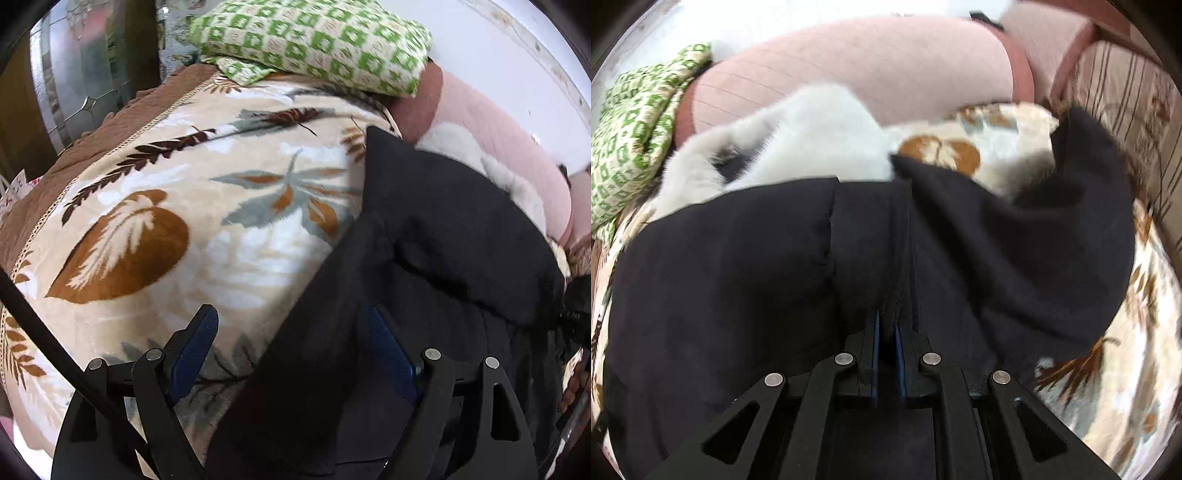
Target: Fold large clothes
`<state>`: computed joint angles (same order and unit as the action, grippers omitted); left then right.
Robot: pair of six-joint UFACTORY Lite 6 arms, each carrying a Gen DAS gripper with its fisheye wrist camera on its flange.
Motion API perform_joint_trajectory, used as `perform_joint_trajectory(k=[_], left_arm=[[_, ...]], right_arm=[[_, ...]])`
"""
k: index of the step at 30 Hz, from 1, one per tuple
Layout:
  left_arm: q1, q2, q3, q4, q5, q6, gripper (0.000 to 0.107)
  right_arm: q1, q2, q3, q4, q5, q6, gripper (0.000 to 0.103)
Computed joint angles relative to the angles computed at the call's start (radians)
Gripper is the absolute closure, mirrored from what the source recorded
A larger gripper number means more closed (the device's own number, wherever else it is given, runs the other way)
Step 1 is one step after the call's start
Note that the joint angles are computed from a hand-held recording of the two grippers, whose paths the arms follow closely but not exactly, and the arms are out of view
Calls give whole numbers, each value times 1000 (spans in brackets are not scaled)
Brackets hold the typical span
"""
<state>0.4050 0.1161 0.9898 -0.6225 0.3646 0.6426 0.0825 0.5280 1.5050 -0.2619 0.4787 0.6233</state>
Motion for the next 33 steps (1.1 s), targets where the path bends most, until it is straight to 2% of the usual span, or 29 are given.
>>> perform_joint_trajectory(k=[4, 6, 8, 9, 11, 13, 15, 18, 21, 25, 28, 33], left_arm=[[-32, -13, -20, 27, -11, -6, 24], [-34, -32, -36, -8, -10, 37, 24], [-35, -44, -47, -36, -7, 67, 24], [-34, -47, -50, -56, -4, 86, 24], [-32, -49, -57, -91, 3, 116, 24], [-21, -50, -65, -181, 27, 210, 24], [-22, -54, -69, -201, 43, 229, 24], [-43, -85, -95, -194, 25, 230, 24], [-69, -133, -132, -193, 1, 236, 24], [-97, -209, -191, -277, -7, 319, 24], [-150, -256, -239, -299, -60, 350, 24], [-251, -216, -249, -131, -173, 206, 24]], right_arm=[[27, 77, 33, -76, -16, 102, 94], [33, 66, -4, -171, -49, 220, 90], [35, 39, -44, -230, -60, 292, 84], [25, 15, -64, -206, -65, 273, 78], [-27, -59, -130, -53, -108, 109, 61], [-89, -169, -247, 151, -190, -100, 55], [-171, -312, -389, 357, -246, -310, 48], [-337, -470, -508, 628, -232, -624, 41], [-560, -532, -554, 875, -174, -938, 32], [-839, -348, -427, 1243, -3, -1314, 30], [-967, -127, -253, 1354, 147, -1327, 28], [-984, 95, -50, 1472, 239, -1316, 28]])
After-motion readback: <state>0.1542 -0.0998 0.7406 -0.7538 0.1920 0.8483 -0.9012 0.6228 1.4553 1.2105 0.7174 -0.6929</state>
